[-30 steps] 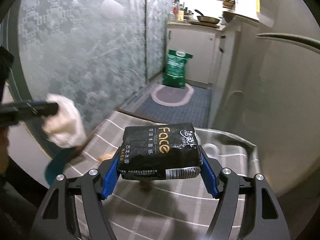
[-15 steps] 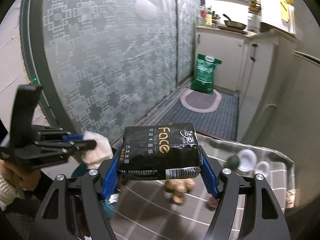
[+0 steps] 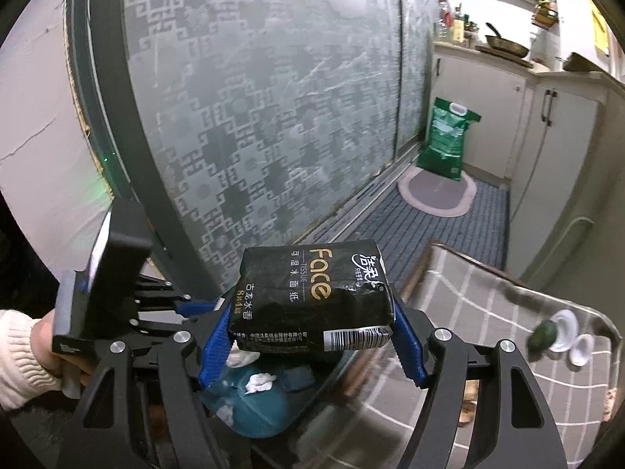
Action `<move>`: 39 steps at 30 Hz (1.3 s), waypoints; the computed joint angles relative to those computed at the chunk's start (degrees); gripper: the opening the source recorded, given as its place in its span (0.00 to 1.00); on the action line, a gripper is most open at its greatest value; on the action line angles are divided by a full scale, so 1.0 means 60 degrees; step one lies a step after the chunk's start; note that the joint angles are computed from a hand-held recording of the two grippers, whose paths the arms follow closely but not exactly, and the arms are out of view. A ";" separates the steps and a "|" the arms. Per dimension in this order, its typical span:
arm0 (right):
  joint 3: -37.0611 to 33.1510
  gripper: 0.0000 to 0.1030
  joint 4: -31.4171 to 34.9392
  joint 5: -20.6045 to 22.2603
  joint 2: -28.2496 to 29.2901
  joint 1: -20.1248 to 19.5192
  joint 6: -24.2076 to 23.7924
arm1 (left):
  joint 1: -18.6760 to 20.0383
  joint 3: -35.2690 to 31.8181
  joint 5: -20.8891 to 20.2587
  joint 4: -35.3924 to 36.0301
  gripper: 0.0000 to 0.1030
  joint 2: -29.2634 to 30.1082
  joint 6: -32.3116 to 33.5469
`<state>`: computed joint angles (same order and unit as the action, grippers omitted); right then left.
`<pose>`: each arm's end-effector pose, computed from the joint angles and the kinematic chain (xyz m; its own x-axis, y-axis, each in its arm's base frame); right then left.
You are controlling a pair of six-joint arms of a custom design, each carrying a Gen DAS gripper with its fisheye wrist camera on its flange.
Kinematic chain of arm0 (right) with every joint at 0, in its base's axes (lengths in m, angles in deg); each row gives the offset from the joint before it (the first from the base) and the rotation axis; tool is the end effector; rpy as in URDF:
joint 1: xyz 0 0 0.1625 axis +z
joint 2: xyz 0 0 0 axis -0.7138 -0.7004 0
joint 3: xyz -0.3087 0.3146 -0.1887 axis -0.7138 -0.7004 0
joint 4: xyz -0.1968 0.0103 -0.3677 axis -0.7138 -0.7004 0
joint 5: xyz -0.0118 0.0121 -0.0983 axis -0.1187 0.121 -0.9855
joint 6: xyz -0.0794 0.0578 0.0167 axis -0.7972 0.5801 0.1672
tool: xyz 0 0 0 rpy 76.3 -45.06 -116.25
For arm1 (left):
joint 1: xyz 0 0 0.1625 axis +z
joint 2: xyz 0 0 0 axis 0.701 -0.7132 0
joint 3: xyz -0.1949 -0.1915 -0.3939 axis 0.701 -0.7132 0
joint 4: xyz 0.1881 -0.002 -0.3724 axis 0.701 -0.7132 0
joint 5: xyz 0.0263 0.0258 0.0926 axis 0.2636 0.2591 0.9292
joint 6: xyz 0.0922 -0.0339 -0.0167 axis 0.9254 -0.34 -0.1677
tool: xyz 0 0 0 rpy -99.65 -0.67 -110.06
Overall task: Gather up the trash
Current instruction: 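Carry the tissue and black pack over the teal bin with both tools, then open both tools to drop the tissue and black pack into the bin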
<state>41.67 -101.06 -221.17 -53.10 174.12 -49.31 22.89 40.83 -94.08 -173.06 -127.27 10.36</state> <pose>0.5110 -0.5503 0.0697 -0.7366 -0.0952 0.6696 -0.5510 0.6585 -0.5126 -0.0822 -0.6450 0.3922 -0.5837 0.6900 -0.4280 0.7582 0.6518 0.0167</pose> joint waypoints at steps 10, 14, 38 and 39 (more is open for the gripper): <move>-0.0519 0.69 0.0661 0.0497 0.0313 -0.0102 0.0298 | 0.0326 -0.0118 0.0339 0.0820 0.17 0.0117 -0.0192; -0.0780 0.69 0.1210 0.0688 0.0461 -0.0188 0.0567 | 0.0404 -0.0084 0.0497 0.0935 0.24 0.0093 -0.0011; -0.1666 0.69 0.3398 0.1302 0.1446 -0.0778 0.1448 | 0.0090 -0.0292 -0.0158 -0.0112 0.24 -0.0902 -0.0214; -0.1668 0.69 0.3426 0.1312 0.1459 -0.0790 0.1453 | 0.0084 -0.0332 -0.0197 -0.0134 0.23 -0.0924 -0.0253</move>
